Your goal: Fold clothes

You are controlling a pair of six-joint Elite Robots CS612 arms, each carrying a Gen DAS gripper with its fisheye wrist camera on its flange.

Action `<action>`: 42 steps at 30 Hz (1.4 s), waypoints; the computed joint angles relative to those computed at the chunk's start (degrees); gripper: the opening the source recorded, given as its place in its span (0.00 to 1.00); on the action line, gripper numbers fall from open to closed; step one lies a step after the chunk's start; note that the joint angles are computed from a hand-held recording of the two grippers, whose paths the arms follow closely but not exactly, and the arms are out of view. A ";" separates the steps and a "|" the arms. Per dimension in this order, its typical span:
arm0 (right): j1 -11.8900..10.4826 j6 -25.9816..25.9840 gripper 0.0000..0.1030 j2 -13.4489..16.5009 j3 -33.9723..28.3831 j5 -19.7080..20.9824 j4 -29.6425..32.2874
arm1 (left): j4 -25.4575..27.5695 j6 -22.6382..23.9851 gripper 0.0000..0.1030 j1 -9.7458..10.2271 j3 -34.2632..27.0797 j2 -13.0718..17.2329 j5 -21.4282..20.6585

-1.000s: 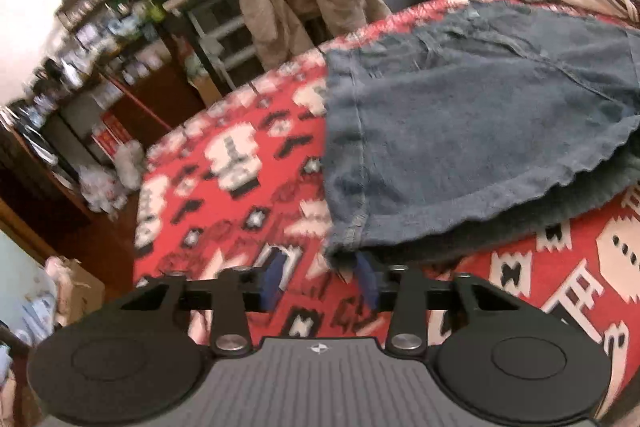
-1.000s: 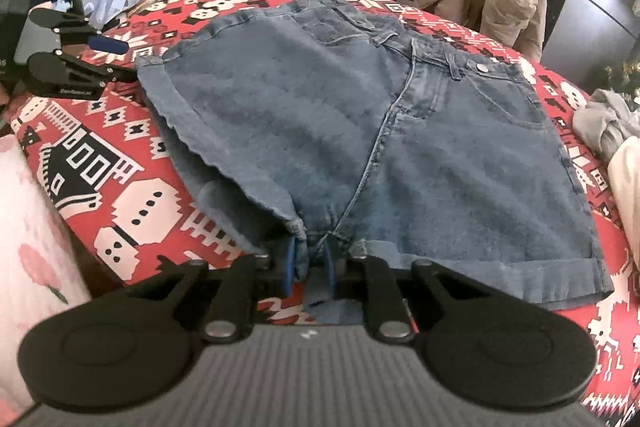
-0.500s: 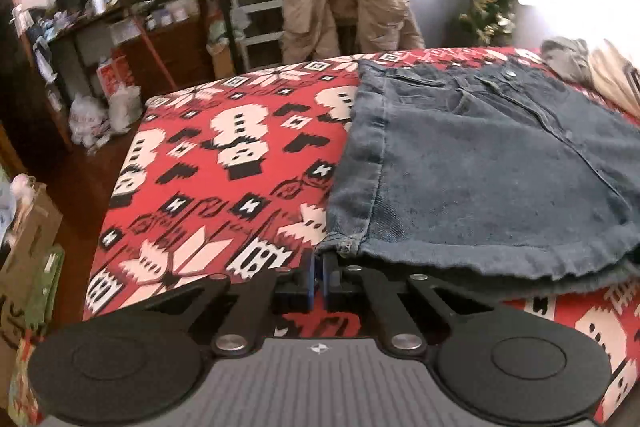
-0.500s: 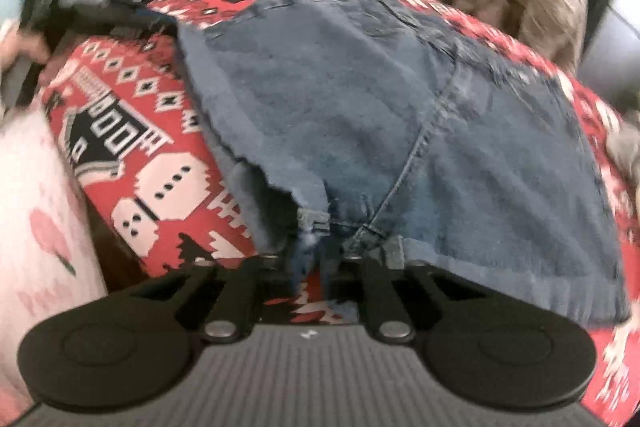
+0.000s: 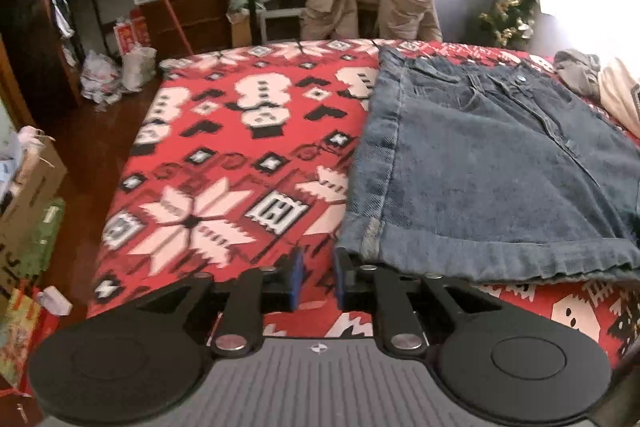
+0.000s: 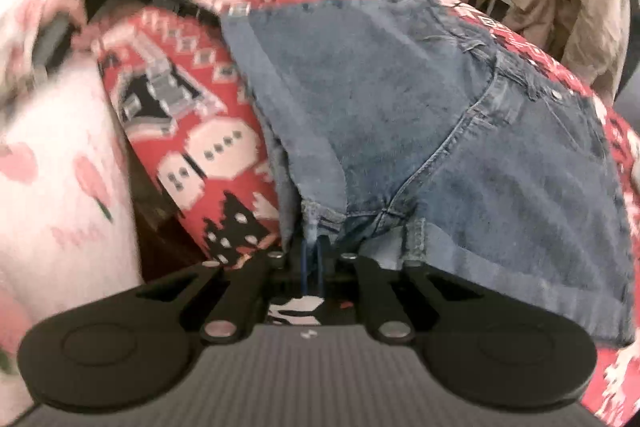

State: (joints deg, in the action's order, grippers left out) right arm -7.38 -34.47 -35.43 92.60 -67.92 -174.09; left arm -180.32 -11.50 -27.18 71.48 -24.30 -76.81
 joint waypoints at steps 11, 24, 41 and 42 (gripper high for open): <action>-5.68 11.58 0.22 -2.18 2.46 9.92 1.66 | -7.16 -8.40 0.33 -2.62 2.12 -2.26 -22.14; -8.57 27.13 0.32 2.69 -1.22 20.31 0.87 | 2.72 -14.51 0.37 -4.68 -6.31 2.68 -31.44; -6.06 14.38 0.06 1.47 -0.93 14.54 0.65 | -4.27 -2.19 0.05 -7.83 -5.35 3.85 -22.27; -5.78 12.88 0.06 1.37 -0.98 13.65 1.65 | -3.07 -1.28 0.05 -7.91 -5.30 3.94 -22.29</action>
State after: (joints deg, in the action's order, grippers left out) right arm -13.16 -21.59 -34.06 91.62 -54.26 -172.44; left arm -183.39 -12.78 -35.09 66.18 -20.36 -99.10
